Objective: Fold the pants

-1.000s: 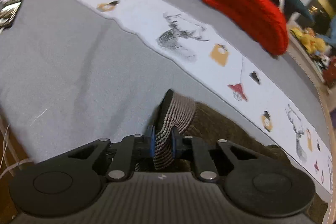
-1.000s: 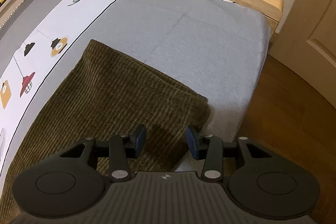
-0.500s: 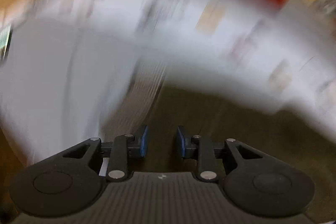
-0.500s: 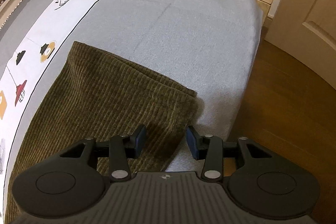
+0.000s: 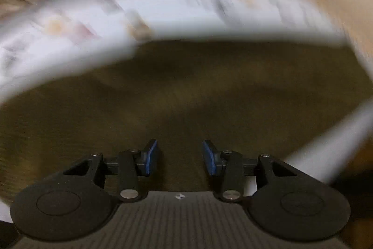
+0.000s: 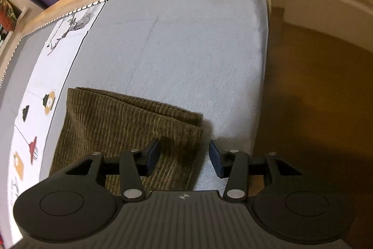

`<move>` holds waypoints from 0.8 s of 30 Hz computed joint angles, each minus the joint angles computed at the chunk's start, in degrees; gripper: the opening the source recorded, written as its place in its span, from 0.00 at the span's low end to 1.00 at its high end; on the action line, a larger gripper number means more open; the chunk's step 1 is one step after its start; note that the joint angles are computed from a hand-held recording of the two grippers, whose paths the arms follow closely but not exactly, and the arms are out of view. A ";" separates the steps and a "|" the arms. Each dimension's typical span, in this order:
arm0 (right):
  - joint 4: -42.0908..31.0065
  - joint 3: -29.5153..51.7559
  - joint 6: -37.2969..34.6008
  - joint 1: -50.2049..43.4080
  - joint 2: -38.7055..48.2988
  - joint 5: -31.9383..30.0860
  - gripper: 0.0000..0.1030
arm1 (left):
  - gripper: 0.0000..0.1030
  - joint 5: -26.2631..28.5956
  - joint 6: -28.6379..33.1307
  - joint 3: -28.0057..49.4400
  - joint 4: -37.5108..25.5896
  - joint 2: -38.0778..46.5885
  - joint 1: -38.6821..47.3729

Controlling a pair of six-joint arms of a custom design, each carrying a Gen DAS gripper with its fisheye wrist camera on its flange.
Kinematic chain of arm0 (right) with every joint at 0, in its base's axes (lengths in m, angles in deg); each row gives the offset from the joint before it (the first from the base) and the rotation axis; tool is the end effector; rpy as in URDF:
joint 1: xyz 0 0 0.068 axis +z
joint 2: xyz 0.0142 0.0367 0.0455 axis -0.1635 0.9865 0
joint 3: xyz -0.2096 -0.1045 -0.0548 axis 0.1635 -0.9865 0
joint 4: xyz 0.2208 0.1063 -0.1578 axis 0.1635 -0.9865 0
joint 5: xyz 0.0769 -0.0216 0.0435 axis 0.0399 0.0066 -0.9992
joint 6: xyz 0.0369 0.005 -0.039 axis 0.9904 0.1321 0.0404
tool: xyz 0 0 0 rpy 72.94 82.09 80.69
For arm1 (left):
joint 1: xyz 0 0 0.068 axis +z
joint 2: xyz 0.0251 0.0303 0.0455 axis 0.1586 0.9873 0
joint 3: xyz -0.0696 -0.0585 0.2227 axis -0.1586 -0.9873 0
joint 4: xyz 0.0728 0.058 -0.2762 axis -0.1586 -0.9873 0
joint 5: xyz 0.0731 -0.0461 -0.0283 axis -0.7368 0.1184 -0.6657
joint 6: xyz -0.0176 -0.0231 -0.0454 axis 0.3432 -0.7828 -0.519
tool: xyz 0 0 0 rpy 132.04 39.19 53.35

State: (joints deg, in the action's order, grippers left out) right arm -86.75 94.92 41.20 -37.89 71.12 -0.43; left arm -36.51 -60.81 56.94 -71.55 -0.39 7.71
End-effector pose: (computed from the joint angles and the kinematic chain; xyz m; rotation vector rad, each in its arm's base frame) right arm 0.2004 -0.1097 0.1626 1.6477 2.0518 0.0898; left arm 0.2756 -0.0127 0.1427 0.5511 2.5822 -0.1080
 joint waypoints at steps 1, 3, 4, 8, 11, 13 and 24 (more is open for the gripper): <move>0.54 -0.26 0.18 -0.25 0.29 -0.70 0.49 | 0.50 0.55 1.75 -4.37 4.74 -2.56 0.09; 1.44 -0.35 0.49 -0.14 1.65 -1.55 0.50 | 0.49 0.10 3.78 -6.23 5.00 -5.06 -0.46; 1.78 -0.33 0.59 0.05 2.22 -1.27 0.51 | 0.49 0.83 3.13 -5.24 3.55 -4.52 0.21; 3.49 0.09 1.22 0.88 3.43 0.00 0.56 | 0.49 4.66 2.07 -2.71 1.62 -2.11 3.27; 3.89 1.39 -0.42 2.58 5.49 1.90 0.36 | 0.50 2.93 2.12 -2.22 3.62 -0.63 1.75; 3.92 1.96 -1.53 3.32 5.64 2.86 0.27 | 0.50 3.02 2.28 -1.90 3.41 -0.52 1.96; -1.13 5.30 4.49 22.52 -8.44 22.19 0.18 | 0.49 6.84 -1.08 0.99 1.56 0.91 5.22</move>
State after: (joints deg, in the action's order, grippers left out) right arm -87.88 100.21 45.69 -15.37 62.69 21.76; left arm -29.67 -61.88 57.93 -70.00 0.53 12.93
